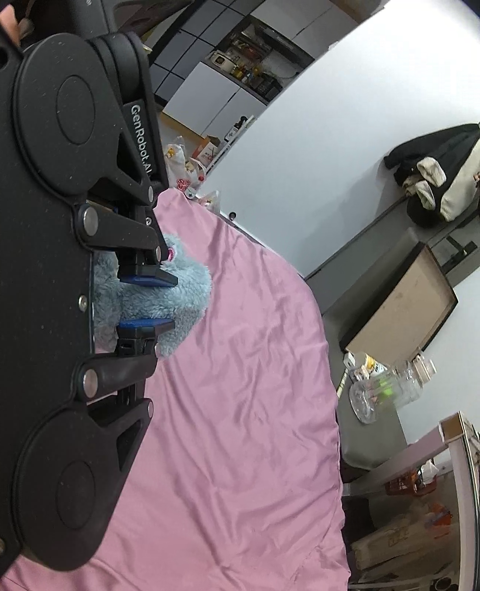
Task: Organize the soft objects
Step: 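Carry the grey stuffed toy with both tools over the box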
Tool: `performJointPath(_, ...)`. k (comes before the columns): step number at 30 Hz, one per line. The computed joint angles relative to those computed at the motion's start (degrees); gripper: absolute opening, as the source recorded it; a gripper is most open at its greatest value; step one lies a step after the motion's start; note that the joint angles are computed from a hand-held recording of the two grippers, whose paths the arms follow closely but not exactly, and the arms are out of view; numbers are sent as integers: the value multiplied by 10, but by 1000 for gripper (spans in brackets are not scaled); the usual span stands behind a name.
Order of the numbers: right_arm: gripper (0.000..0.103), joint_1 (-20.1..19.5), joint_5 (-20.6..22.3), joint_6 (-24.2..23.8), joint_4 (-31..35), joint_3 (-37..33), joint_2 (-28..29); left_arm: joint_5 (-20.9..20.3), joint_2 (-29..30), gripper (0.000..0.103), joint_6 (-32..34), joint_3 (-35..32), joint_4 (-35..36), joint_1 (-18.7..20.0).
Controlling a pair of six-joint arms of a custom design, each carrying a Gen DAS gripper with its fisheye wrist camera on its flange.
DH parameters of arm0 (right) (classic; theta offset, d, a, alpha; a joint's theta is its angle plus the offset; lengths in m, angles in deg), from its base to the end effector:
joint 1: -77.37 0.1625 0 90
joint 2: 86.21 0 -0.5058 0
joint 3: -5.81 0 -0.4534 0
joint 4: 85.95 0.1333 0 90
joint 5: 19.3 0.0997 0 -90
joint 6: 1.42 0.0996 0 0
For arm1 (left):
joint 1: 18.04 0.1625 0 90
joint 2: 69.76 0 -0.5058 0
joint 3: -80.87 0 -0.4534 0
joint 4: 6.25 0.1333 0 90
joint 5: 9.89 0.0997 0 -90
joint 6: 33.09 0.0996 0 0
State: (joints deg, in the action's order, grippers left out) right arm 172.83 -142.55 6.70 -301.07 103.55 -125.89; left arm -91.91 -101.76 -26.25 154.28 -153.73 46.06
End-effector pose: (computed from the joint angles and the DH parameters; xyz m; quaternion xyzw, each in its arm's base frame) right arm 0.1492 -0.7338 0.1600 -0.1765 -0.7949 0.5538 0.1742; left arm -0.2573 -0.8668 0.0635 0.2691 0.9505 -0.1489 0.0449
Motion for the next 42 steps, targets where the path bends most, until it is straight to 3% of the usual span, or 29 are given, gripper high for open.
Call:
performJointPath(14,18,50,-13,-44,63,-75,56,2,-45,15,0,-7,26,35)
performJointPath(25,18,66,-27,-10,140,-112,86,1,-54,15,-1,-26,75,66)
performJointPath(37,18,77,-69,0,171,-139,111,-21,-42,15,-7,-61,140,89)
performJointPath(42,19,79,-64,-4,189,-148,115,-21,-39,15,-16,-71,156,97)
